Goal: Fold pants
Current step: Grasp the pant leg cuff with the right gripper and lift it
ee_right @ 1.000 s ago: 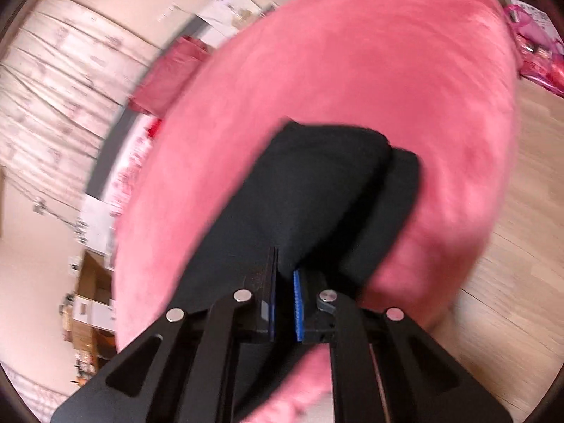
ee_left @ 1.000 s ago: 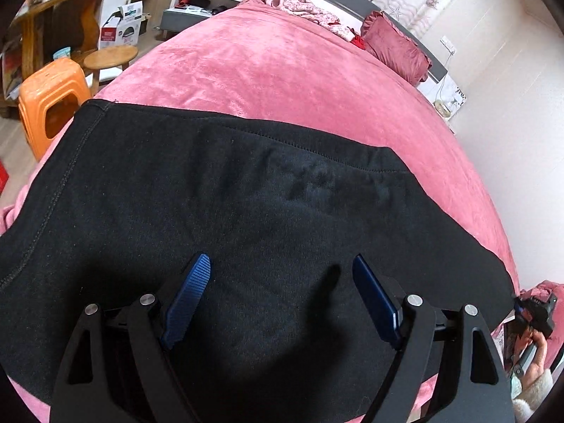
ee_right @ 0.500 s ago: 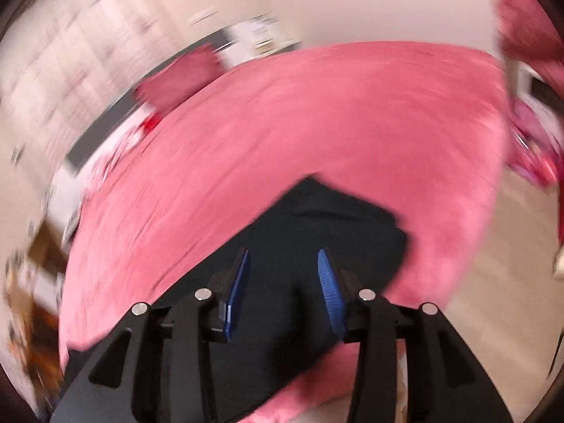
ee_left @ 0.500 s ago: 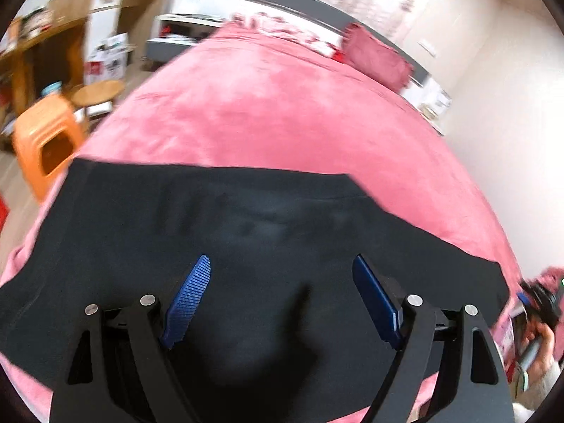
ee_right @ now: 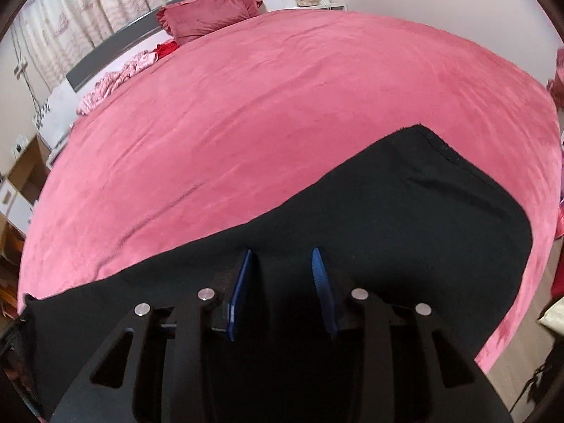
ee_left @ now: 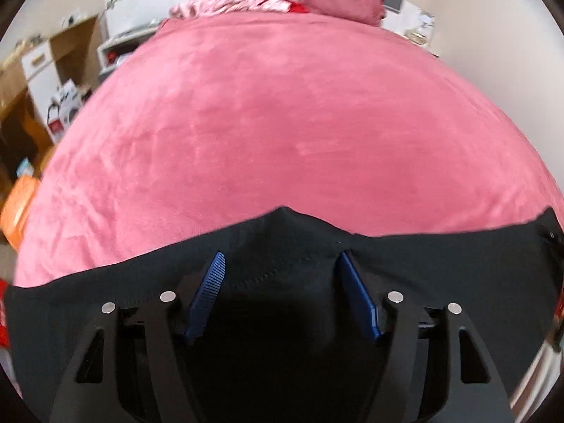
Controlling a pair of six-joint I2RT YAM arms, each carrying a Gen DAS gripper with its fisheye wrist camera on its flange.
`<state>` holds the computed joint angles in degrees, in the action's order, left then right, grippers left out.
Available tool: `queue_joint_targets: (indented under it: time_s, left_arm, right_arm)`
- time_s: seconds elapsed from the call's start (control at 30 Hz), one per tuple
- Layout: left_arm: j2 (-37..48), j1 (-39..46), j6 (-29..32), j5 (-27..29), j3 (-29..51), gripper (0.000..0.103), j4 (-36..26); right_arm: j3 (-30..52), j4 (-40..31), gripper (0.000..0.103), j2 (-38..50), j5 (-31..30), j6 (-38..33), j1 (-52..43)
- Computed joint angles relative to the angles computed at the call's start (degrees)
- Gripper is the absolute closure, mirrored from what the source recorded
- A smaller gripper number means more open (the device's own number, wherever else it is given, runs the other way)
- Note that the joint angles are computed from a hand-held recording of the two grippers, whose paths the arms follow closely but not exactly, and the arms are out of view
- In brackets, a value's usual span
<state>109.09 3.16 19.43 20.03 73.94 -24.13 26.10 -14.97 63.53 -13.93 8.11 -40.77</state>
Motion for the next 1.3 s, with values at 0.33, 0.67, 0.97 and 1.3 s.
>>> queue_joint_targets:
  time_s: [0.33,0.67,0.97,1.3]
  left_arm:
    - [0.5,0.6,-0.7,2.1,-4.5,0.020,10.1]
    - [-13.1,7.3,12.9,7.1,-22.2,0.012,12.7]
    - [-16.4,9.5,10.9,5.6,-22.5,0.007,6.4]
    - [-13.5,21.5,-1.1,11.3,-15.5,0.004,1.0]
  right_arm:
    - [-2.2,7.2,0.068,0.8,-0.5,6.9,0.1]
    - [3.3,-15.0,0.098,0.7,-18.6,-11.3,-31.8]
    - [5.7,-27.7,0.020,-3.7,-31.8,-20.9,-48.8]
    - [7.6,-25.8,0.022,8.6,-32.0,-20.9,-54.4]
